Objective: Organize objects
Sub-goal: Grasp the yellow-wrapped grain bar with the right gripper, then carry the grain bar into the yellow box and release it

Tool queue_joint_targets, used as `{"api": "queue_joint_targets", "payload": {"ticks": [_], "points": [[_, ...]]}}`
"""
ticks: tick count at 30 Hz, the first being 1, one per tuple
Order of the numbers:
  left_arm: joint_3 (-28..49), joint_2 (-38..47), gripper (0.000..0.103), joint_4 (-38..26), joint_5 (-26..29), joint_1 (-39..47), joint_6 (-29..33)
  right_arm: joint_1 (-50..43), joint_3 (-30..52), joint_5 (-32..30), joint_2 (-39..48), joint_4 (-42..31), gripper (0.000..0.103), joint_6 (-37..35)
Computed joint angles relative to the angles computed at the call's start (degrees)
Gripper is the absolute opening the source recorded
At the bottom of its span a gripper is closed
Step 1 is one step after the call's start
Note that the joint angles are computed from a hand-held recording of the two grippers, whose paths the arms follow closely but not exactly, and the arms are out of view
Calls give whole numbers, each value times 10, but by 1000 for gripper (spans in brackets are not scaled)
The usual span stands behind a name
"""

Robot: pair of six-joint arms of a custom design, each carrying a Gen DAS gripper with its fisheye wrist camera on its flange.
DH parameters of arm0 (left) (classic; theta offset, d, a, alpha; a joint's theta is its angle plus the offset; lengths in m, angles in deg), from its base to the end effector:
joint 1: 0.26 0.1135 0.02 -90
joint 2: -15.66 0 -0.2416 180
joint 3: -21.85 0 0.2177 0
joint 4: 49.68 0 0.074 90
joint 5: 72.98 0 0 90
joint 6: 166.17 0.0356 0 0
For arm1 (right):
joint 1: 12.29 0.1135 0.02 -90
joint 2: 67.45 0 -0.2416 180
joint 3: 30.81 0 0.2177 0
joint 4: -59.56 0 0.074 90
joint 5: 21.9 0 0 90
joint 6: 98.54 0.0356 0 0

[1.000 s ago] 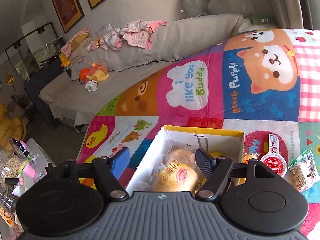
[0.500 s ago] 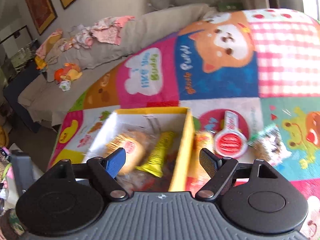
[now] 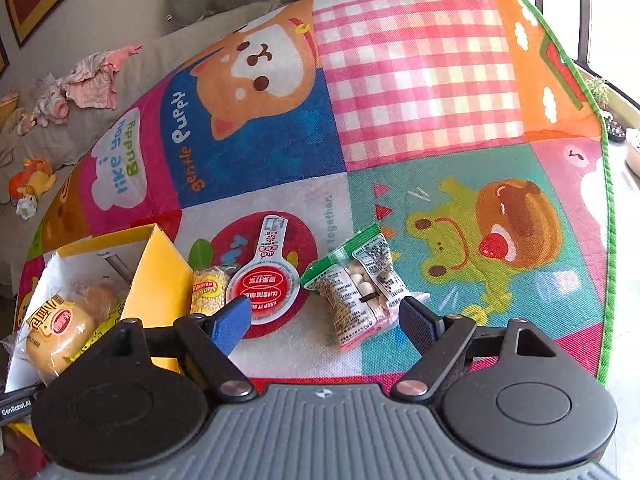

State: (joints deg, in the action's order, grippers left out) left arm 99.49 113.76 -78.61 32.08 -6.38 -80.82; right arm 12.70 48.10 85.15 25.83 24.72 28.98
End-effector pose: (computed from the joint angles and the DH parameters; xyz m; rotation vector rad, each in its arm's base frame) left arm 0.3257 -0.0442 0.1943 0.1501 2.4289 -0.4043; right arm 0.2902 0.1237 0.2189 0.3919 2.3533 0.1543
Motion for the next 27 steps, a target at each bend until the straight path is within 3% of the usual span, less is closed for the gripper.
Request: {"api": "queue_joint_targets", "payload": {"ticks": [3, 7, 13, 15, 16, 22, 27], "points": [[0, 0, 16, 1, 0, 0, 0, 9, 13, -20, 23, 26, 79, -28], [-1, 0, 16, 2, 0, 0, 1, 5, 23, -111, 45, 59, 54, -27], [-2, 1, 17, 4, 1, 0, 1, 9, 38, -175, 85, 75, 50, -13], [-3, 1, 17, 4, 3, 1, 2, 11, 37, -183, 94, 75, 43, -8], [-3, 1, 17, 4, 2, 0, 2, 8, 28, -194, 89, 82, 30, 2], [-3, 0, 17, 4, 1, 0, 2, 17, -41, -166, 16, 62, 28, 9], [-3, 0, 17, 4, 2, 0, 2, 66, -113, -65, -88, -5, 28, 18]]}}
